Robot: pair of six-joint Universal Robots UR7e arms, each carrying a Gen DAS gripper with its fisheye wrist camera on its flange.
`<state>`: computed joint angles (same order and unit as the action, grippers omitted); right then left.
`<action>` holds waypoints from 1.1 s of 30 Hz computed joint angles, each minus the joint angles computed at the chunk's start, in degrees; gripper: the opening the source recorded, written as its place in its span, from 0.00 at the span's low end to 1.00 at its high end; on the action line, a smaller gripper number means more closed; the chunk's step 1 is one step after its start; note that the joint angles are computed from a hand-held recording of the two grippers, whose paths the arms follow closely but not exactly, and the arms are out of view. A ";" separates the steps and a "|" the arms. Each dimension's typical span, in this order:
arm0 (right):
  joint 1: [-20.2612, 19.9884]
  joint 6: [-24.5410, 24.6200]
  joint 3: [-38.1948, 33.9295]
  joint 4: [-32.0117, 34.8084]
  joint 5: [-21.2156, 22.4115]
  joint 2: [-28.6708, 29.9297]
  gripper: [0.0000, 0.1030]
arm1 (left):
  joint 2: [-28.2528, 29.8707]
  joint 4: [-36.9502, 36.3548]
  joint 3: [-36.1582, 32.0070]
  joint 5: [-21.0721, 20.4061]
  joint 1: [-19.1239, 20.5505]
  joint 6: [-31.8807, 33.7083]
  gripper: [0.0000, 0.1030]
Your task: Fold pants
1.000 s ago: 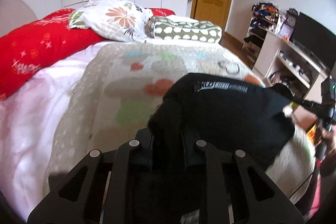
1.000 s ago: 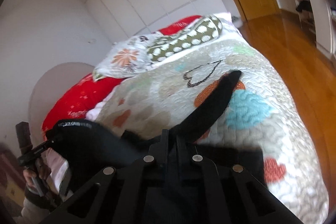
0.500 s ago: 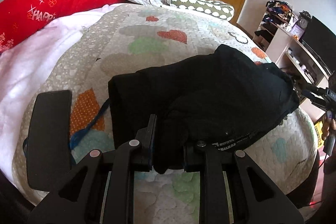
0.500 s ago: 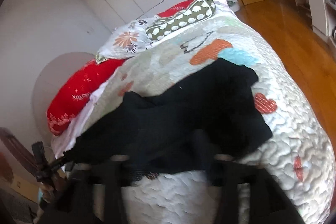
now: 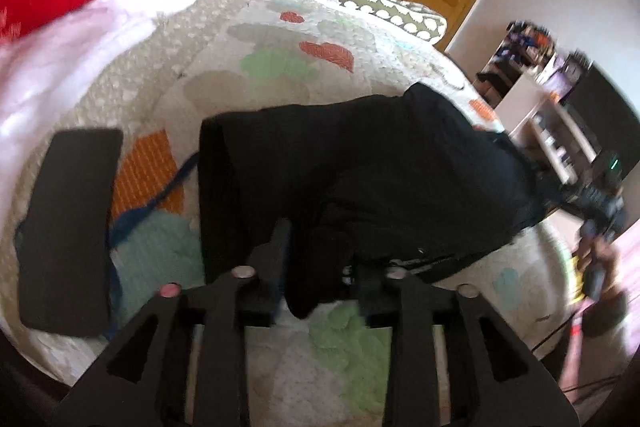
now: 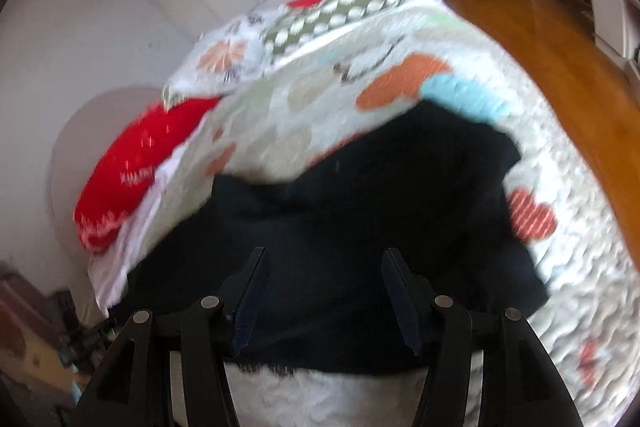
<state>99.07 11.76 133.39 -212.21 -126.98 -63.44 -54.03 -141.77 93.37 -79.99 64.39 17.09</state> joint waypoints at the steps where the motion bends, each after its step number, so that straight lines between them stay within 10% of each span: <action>1: 0.24 -0.07 0.09 0.28 -0.44 0.35 0.55 | -0.35 0.81 -0.22 -1.49 0.45 -1.41 0.40; 5: -0.31 1.73 2.32 -0.88 2.24 0.31 0.55 | -1.80 2.83 -0.68 -6.67 2.56 -6.99 0.73; 27: -0.33 1.90 4.99 -5.94 4.64 1.06 0.55 | -2.17 -1.76 2.47 -7.73 3.16 -24.33 0.76; 33: -1.31 0.34 5.82 -10.59 6.90 2.19 0.55 | -1.04 -5.89 2.41 -5.12 0.93 -24.23 0.21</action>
